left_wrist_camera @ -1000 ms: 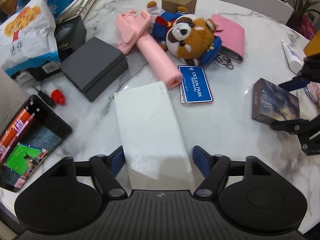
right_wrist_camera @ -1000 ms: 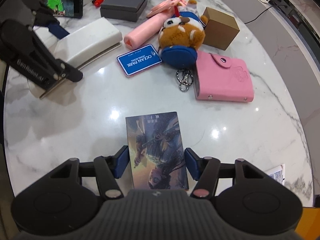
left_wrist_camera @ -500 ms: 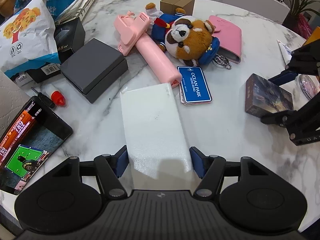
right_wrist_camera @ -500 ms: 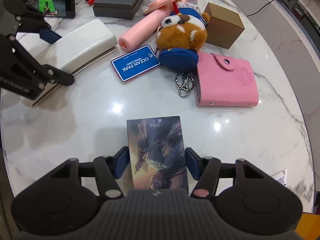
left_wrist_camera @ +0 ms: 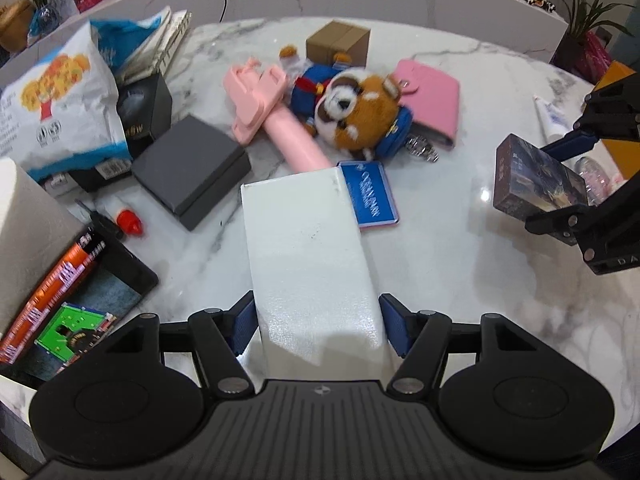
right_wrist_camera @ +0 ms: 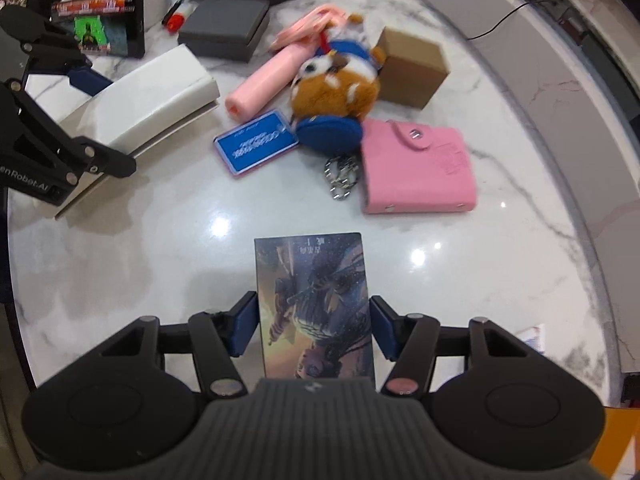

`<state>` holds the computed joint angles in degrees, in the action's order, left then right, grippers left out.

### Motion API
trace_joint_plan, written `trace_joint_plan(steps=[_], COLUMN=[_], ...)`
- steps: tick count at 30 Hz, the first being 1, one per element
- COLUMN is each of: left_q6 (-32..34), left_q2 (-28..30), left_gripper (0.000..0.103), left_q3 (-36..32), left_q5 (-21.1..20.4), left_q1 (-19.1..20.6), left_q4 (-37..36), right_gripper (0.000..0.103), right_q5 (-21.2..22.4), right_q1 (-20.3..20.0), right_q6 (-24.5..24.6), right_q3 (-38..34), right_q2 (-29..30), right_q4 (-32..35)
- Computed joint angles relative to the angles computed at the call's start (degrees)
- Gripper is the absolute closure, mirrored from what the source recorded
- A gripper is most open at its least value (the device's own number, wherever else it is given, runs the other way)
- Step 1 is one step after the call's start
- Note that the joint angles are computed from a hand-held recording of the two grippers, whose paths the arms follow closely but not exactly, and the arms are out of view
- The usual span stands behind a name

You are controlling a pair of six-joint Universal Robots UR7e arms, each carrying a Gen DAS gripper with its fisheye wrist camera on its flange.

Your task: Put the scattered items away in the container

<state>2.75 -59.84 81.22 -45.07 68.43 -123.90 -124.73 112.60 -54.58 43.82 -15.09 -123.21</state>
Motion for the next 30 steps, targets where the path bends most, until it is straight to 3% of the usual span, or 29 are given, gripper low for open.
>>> trace_joint_plan(steps=[17, 30], left_q6=[6.2, 11.68], left_q2=[-0.41, 3.77], left_gripper=[0.028, 0.029], left_q3=[-3.03, -6.39], left_q5=[1.22, -1.23], left_q1=[-7.67, -14.36], left_q4=[-1.73, -4.48], right_gripper=[0.041, 0.041], right_q5=[-0.8, -3.38], right_q1=[2.93, 3.02], right_q6=[-2.32, -3.87], right_q3=[6.42, 15.09], right_q2=[-10.22, -21.16], right_q4=[-7.3, -13.55])
